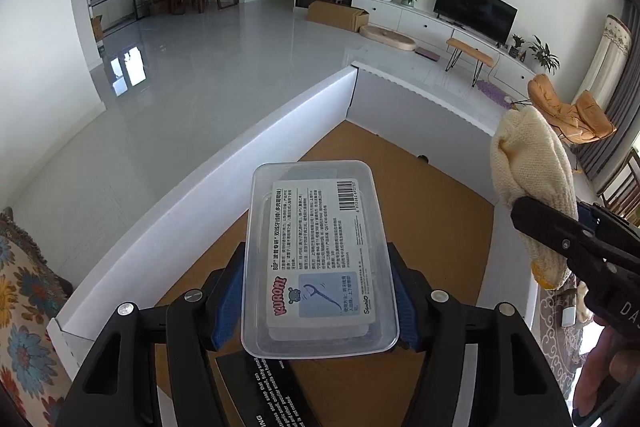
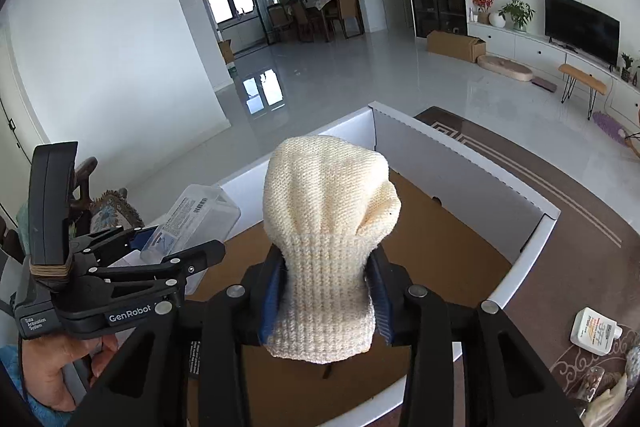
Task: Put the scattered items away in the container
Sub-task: 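Carry the clear box into the white container with the left gripper while the right carries the glove there, then open both grippers over the container and withdraw them over the table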
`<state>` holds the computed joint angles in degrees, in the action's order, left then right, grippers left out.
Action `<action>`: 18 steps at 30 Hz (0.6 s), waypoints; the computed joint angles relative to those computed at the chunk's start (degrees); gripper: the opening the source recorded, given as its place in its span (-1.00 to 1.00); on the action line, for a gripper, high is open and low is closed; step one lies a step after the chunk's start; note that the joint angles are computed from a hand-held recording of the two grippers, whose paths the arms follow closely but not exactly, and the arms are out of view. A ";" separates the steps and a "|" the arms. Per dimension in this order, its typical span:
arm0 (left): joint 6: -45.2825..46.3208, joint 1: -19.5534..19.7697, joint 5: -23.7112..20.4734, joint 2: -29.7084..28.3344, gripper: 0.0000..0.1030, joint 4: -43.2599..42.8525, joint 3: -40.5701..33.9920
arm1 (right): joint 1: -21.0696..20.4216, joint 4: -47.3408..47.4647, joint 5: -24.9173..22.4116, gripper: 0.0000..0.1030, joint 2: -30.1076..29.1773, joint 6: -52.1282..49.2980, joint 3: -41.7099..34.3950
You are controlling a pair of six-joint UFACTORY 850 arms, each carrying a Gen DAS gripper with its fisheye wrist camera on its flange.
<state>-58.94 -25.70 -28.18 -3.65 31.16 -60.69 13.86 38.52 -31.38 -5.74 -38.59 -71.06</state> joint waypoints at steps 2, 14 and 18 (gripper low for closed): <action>0.75 0.55 -2.06 -2.46 0.52 -1.60 -1.40 | 0.78 -5.82 -1.49 0.34 -3.30 7.06 -2.31; -9.05 -16.43 -3.61 4.15 0.86 11.17 0.85 | -15.00 13.72 2.45 0.35 18.33 -14.72 20.83; -12.44 -27.13 -0.06 -0.90 1.00 14.39 -0.83 | -27.62 -1.96 5.18 0.35 30.39 -9.89 33.95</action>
